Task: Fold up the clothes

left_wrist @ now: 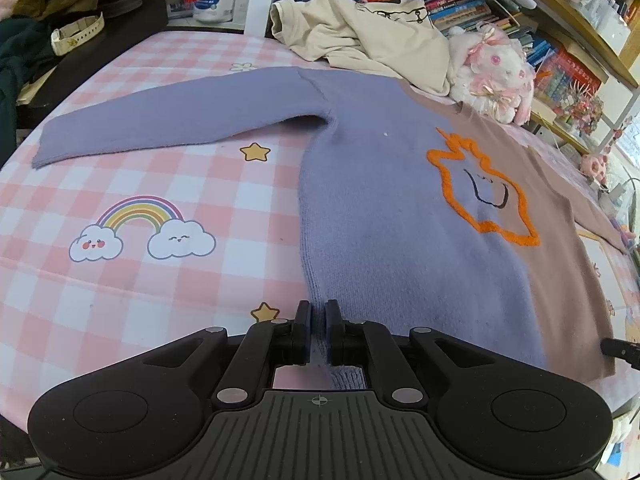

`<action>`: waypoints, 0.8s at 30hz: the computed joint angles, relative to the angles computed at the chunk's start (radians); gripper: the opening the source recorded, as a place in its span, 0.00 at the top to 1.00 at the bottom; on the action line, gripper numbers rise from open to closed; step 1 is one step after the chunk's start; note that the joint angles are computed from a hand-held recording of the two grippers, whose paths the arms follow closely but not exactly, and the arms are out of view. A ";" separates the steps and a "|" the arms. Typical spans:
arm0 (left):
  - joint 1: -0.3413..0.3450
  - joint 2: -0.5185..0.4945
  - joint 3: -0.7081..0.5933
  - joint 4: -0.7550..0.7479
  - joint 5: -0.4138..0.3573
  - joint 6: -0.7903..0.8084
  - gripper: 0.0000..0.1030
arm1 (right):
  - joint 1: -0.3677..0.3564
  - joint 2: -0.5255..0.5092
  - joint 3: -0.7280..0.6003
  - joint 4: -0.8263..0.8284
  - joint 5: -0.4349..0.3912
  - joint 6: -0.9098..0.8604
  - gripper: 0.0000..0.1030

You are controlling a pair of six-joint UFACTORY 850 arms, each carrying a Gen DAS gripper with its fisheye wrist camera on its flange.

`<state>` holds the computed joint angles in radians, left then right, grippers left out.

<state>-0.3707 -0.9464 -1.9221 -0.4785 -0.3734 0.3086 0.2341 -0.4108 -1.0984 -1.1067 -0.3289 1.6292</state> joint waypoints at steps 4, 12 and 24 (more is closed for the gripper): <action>-0.021 0.010 0.002 0.155 0.018 -0.136 0.90 | -0.007 -0.003 -0.014 0.016 -0.016 -0.044 0.64; -0.081 0.088 0.105 0.502 0.211 -0.508 0.23 | -0.026 0.018 -0.010 -0.217 -0.018 0.066 0.17; -0.177 0.086 0.073 1.243 0.092 -1.331 0.11 | -0.068 -0.027 -0.042 -0.705 0.116 0.315 0.07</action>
